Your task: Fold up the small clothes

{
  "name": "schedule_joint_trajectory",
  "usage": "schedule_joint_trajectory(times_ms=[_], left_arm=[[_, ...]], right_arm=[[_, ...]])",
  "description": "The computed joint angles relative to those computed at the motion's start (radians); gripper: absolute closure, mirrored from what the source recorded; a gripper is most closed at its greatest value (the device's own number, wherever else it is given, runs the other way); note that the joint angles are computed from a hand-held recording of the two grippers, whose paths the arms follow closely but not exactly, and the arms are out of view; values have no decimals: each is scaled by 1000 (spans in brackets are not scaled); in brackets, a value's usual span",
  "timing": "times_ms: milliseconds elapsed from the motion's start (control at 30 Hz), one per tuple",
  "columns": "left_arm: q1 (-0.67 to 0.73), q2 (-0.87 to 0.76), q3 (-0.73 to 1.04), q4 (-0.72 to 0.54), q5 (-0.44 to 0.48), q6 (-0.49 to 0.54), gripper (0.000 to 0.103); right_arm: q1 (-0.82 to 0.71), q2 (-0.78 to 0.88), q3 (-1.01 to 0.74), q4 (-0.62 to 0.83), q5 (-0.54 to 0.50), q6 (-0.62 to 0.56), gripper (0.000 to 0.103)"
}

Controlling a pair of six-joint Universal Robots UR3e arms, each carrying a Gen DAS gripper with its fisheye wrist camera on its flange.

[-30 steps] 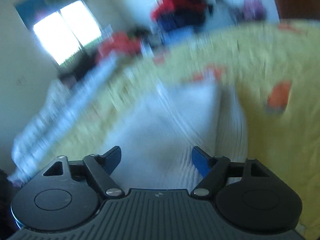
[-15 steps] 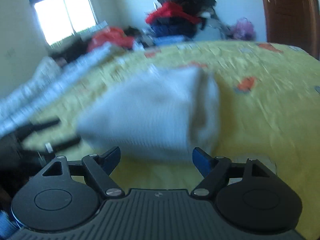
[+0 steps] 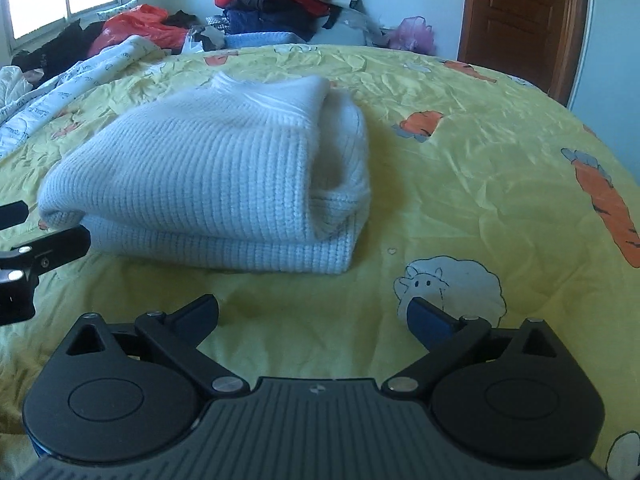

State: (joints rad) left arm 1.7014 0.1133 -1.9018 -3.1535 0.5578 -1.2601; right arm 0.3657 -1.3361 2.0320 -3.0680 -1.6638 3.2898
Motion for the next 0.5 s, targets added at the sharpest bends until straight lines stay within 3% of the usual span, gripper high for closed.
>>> schedule_joint_trajectory(times_ms=[200,267,367,500], left_arm=[[178,-38,141,-273,127,206,4],[213,-25,172,-320,144,219,4],[252,8,184,-366,185,242,4],[226,74,121,-341,166,227,0]], right_arm=[[-3,38,-56,39,8,31,1],[2,70,-84,38,5,46,0],[42,131,-106,-26,-67,28,0],[56,199,-33,-261,-89,24,0]])
